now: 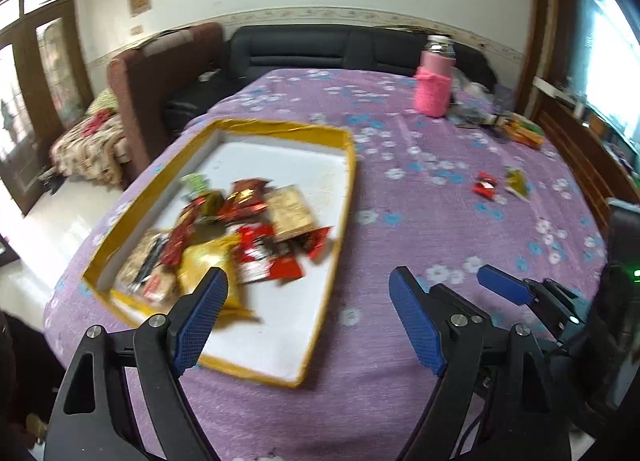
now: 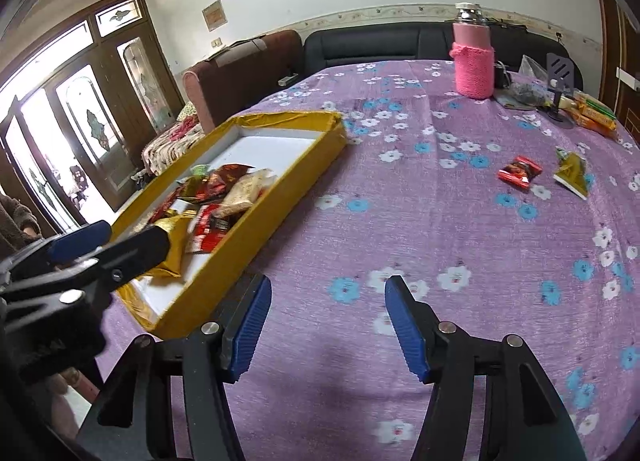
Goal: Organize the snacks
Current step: 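Withdraw both open grippers from the tray toward the last snacks, then grasp the green-yellow packet with the right gripper while the left grasps the small red candy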
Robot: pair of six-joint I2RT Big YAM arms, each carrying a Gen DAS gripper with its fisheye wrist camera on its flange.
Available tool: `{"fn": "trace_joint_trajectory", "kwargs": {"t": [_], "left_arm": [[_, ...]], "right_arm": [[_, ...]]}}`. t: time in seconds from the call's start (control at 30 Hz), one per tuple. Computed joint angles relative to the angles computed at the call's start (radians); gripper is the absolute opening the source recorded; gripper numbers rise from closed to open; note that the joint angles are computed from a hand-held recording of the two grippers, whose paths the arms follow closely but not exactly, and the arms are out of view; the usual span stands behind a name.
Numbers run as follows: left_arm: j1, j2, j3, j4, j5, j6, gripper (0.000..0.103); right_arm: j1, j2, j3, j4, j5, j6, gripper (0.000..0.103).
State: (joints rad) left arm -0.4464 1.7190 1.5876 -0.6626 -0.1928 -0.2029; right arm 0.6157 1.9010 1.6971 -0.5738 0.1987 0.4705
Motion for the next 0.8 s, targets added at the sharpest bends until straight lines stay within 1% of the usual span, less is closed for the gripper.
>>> {"fn": "trace_joint_trajectory", "kwargs": {"t": [0.07, 0.1, 0.13, 0.17, 0.2, 0.23, 0.3, 0.37, 0.47, 0.57, 0.63, 0.73, 0.8], "left_arm": [[-0.001, -0.004, 0.009, 0.022, 0.035, 0.012, 0.083], [0.001, -0.008, 0.009, 0.037, 0.071, 0.012, 0.083], [0.012, -0.01, 0.008, 0.061, 0.179, 0.002, 0.084], [0.02, -0.006, 0.011, 0.069, 0.262, -0.012, 0.085], [0.027, 0.004, 0.018, 0.066, 0.335, -0.029, 0.085], [0.029, 0.024, 0.034, 0.043, 0.409, -0.036, 0.085], [0.024, 0.061, 0.068, -0.014, 0.481, -0.019, 0.085], [0.018, 0.091, 0.092, -0.056, 0.514, -0.02, 0.085], [0.02, 0.115, 0.103, -0.072, 0.543, -0.038, 0.085], [0.021, 0.124, 0.11, -0.08, 0.524, -0.039, 0.085], [0.023, 0.118, 0.101, -0.075, 0.506, -0.036, 0.085], [0.025, 0.125, 0.109, -0.091, 0.483, -0.031, 0.085], [0.027, 0.125, 0.105, -0.094, 0.482, -0.03, 0.085]], "right_arm": [[-0.016, -0.016, -0.016, -0.014, 0.017, -0.019, 0.064], [-0.027, -0.027, -0.028, -0.019, 0.027, -0.026, 0.064], [-0.037, -0.034, -0.036, -0.021, 0.033, -0.027, 0.065], [-0.058, -0.051, -0.054, -0.026, 0.043, -0.023, 0.065], [-0.073, -0.059, -0.061, -0.033, 0.048, -0.016, 0.066], [-0.093, -0.067, -0.067, -0.041, 0.048, -0.005, 0.066], [-0.148, -0.078, -0.078, -0.055, 0.05, 0.028, 0.066], [-0.207, -0.076, -0.069, -0.072, 0.066, 0.062, 0.066], [-0.284, -0.039, -0.013, -0.107, 0.054, 0.096, 0.066], [-0.34, 0.027, 0.081, -0.163, 0.026, 0.126, 0.066], [-0.361, 0.063, 0.133, -0.182, 0.008, 0.134, 0.066], [-0.38, 0.143, 0.244, -0.23, -0.012, 0.148, 0.066], [-0.382, 0.201, 0.326, -0.29, -0.011, 0.147, 0.065]]}}
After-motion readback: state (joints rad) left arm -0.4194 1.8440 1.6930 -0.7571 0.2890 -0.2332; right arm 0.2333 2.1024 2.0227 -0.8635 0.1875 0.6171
